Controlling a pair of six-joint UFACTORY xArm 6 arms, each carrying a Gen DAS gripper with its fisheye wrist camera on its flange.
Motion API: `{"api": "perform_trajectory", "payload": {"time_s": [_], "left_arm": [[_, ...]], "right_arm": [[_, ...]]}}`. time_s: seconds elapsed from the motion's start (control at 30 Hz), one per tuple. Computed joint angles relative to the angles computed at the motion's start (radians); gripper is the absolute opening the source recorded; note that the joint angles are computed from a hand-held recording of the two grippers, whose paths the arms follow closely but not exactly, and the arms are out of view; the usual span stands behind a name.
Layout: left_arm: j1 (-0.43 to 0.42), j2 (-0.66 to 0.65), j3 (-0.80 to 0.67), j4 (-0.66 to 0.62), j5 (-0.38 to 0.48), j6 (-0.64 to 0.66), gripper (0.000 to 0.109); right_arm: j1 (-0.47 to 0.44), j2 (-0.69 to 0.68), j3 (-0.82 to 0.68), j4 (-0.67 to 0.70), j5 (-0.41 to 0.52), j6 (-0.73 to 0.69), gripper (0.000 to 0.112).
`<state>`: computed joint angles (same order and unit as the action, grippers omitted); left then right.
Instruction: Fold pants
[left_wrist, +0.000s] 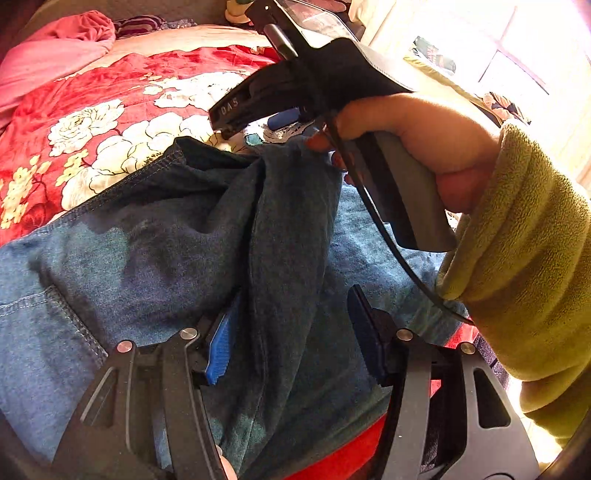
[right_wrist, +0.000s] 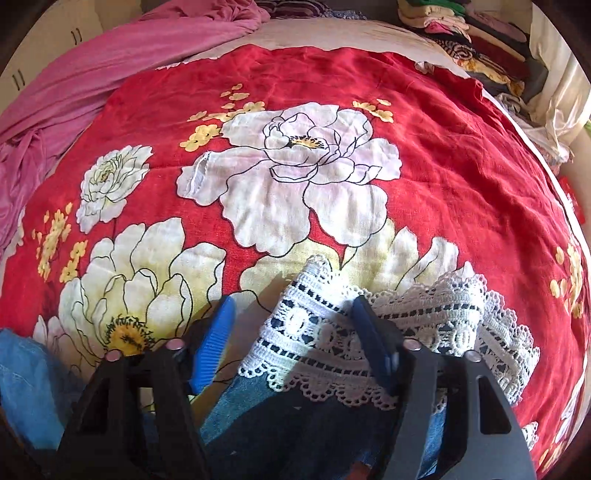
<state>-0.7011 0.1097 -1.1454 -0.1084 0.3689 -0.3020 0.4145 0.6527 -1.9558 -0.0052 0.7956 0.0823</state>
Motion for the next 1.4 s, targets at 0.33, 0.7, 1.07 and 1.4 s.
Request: {"api": "perform_trajectory", "payload": {"time_s": [0.33,0.7,1.07,1.4], "left_arm": [[0.011,0.03,-0.021,0.032,-0.034,-0.017,0.044],[0.009,0.017,-0.004,0.128,-0.067,-0.09,0.015],[-0.008,-0.041,0.076,0.244,-0.148,-0.098,0.011],[-0.026,-0.029,0.067,0.341,-0.108,-0.125,0.004]], "right_arm": [[-0.085,-0.317,0.42,0.516,-0.273,-0.244,0.009],[-0.132,-0.643,0.773,0.701,-0.429,-0.32,0.009],[-0.204,-1.041,1.196,0.744,-0.44,-0.292,0.009],[-0.222,-1.145,1.326,0.593,-0.395,-0.171,0.009]]}}
